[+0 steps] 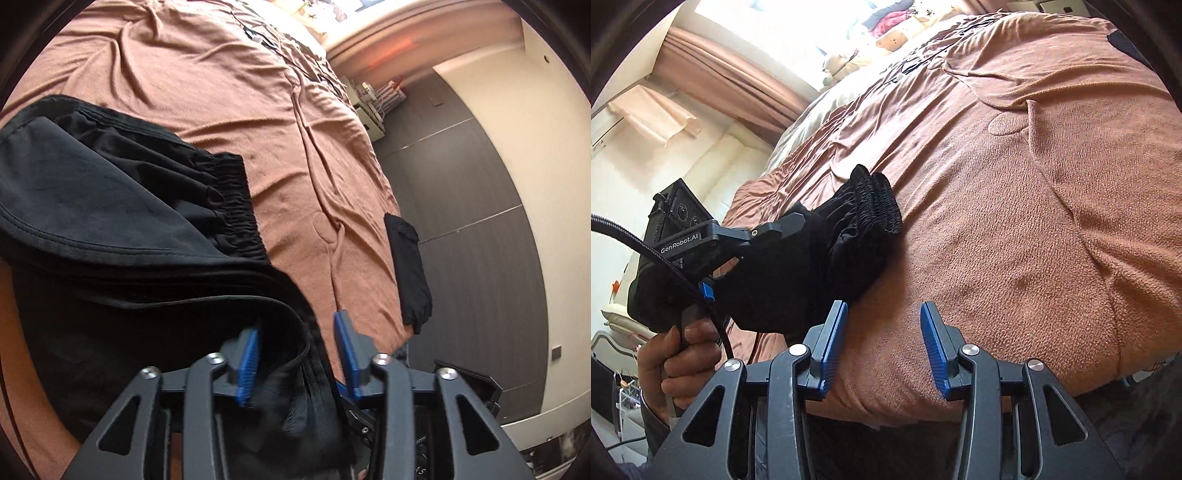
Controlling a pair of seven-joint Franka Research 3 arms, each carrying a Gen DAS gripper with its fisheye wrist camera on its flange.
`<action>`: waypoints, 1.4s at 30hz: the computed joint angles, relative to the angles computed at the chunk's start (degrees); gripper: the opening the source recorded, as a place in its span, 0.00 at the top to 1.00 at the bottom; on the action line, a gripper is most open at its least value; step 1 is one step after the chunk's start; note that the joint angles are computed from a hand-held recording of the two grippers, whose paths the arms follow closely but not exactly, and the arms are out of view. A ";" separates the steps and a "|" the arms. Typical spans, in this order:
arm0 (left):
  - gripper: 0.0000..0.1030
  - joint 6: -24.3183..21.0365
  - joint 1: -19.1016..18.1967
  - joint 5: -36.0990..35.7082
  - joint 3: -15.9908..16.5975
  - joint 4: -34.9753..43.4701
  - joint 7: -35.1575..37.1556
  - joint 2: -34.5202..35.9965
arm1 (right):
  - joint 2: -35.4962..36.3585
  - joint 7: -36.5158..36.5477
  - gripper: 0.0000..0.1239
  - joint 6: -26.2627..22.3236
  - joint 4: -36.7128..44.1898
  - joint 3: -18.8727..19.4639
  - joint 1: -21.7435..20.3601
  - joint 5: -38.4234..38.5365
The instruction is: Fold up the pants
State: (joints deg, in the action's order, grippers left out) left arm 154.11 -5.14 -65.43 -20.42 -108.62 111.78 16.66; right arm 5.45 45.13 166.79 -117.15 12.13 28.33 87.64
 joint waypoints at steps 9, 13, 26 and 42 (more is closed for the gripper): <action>0.09 0.83 -0.35 -1.98 0.85 -3.65 2.05 -3.34 | -1.23 -2.97 0.50 0.18 -0.47 -0.53 -0.12 4.64; 0.04 2.41 -0.45 -2.64 2.38 -6.64 1.60 -5.51 | -0.79 -6.54 0.42 -1.03 0.91 -0.71 -0.08 8.15; 0.04 5.42 0.49 -9.31 5.79 -11.28 3.51 -7.10 | 9.49 11.63 0.38 -2.66 11.95 1.42 -0.24 -14.16; 0.10 12.07 4.45 -8.43 3.78 -7.96 1.29 -1.94 | 15.61 25.92 0.62 -3.70 17.76 4.32 -2.39 -33.22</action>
